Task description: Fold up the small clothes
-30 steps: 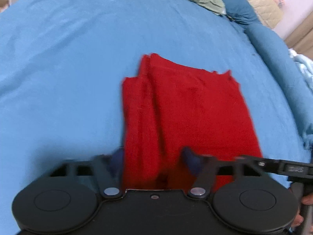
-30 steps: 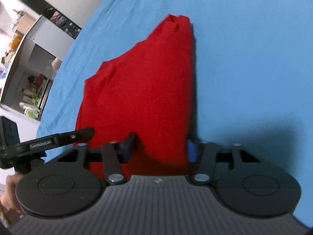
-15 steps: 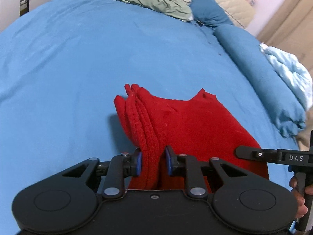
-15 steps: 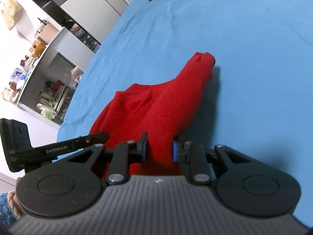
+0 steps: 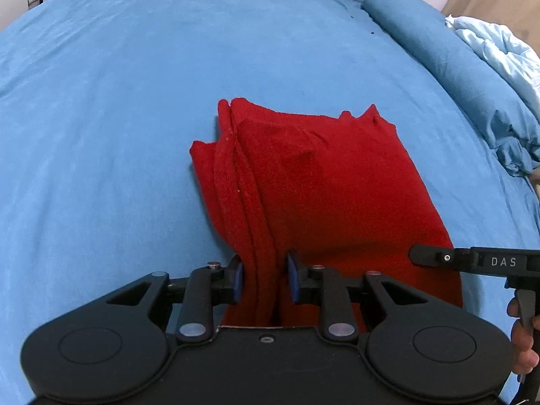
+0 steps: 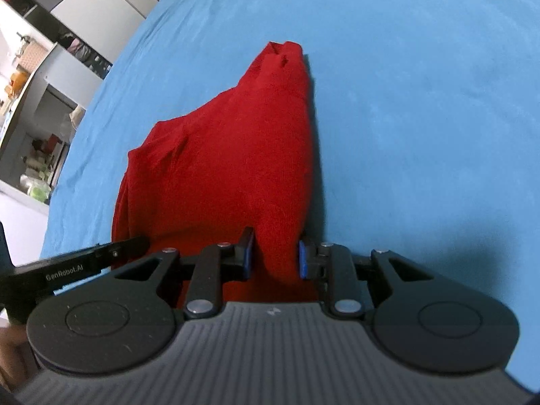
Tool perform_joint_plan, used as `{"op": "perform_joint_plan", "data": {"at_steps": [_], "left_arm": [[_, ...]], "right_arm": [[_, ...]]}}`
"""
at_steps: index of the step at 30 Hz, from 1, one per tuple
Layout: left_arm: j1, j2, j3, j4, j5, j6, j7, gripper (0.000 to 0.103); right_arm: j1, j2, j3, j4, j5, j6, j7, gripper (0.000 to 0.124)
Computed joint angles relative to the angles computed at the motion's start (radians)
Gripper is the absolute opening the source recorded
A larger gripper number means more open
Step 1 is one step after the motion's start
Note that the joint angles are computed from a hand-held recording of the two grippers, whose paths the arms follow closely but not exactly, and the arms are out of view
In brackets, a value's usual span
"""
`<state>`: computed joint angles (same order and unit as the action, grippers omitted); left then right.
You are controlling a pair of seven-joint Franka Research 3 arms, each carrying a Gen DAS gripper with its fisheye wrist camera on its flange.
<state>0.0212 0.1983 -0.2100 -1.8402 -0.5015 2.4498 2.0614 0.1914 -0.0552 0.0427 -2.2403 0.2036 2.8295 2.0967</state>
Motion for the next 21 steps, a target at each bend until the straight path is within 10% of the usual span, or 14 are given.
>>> {"op": "perform_joint_plan", "data": {"at_steps": [5,10,18,21], "left_arm": [[-0.022,-0.008,0.009,0.011,0.076,0.005,-0.067,0.037],[-0.039,-0.075,0.024,-0.059,0.156,0.112,-0.124,0.084],[-0.056,-0.074,0.046,-0.18,0.334,0.256,-0.243,0.087],[-0.027,-0.068,0.017,-0.227,0.221,0.333,-0.186,0.088]], "right_arm": [[-0.003,-0.026,0.005,0.009,-0.054,-0.034,-0.009,0.054],[-0.056,-0.088,0.049,-0.005,-0.297,-0.061,0.132,0.086],[-0.095,-0.081,0.084,-0.052,-0.614,-0.077,0.374,0.089],[-0.11,-0.073,0.083,-0.087,-0.718,-0.023,0.451,0.092]]}}
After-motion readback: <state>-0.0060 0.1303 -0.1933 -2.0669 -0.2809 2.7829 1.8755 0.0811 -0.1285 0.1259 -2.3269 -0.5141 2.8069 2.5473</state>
